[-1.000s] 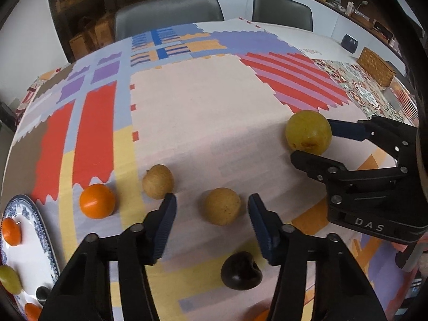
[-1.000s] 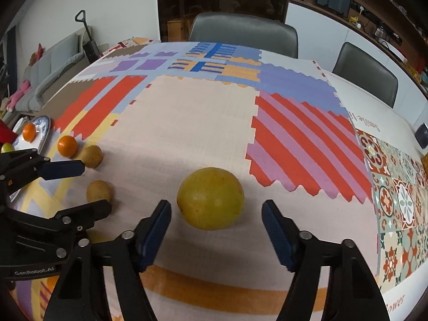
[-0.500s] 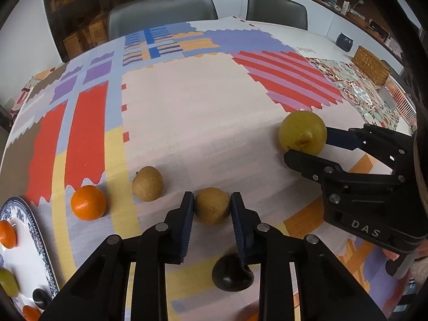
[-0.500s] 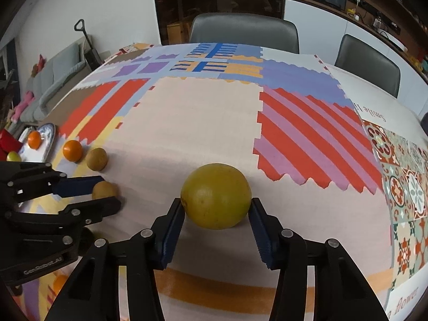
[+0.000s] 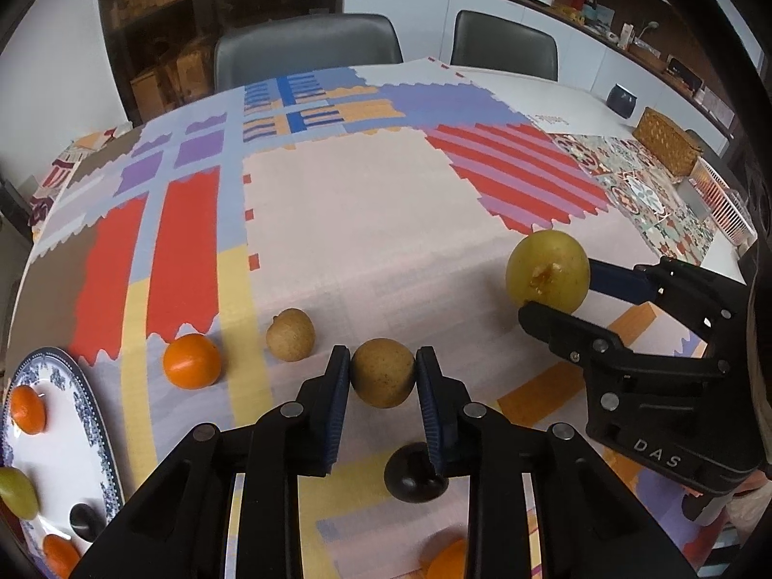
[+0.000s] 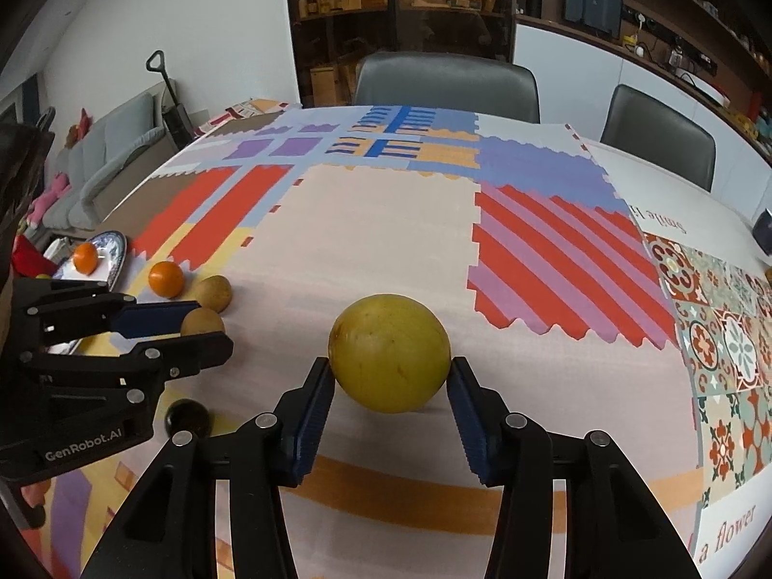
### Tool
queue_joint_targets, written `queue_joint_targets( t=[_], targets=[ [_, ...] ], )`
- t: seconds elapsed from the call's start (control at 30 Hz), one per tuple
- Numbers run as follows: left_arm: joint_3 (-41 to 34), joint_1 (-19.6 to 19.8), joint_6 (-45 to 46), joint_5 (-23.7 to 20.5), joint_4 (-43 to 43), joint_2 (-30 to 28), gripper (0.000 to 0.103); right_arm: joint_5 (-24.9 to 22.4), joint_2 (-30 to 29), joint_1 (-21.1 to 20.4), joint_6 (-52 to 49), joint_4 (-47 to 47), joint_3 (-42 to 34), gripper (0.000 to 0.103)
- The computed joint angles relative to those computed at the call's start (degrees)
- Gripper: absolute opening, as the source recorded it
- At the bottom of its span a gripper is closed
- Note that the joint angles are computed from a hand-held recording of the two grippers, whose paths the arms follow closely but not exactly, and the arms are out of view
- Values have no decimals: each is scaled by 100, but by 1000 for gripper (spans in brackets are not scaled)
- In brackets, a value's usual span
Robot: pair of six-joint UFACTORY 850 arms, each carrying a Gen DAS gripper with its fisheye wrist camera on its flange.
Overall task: Organize fruits
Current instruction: 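Grasp a brown kiwi with the left tool while the right tool grasps the pomelo, then carry the kiwi and pomelo onto the plate and release both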
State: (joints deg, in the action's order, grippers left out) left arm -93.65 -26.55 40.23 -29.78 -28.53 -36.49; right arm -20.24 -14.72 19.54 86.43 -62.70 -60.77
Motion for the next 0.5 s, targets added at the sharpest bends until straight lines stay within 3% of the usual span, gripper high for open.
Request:
queue_joint_targets(
  t=[0.5],
  targets=[
    [820, 143, 902, 632, -838, 808, 28, -135, 466, 339, 1052, -987, 157, 49]
  ],
)
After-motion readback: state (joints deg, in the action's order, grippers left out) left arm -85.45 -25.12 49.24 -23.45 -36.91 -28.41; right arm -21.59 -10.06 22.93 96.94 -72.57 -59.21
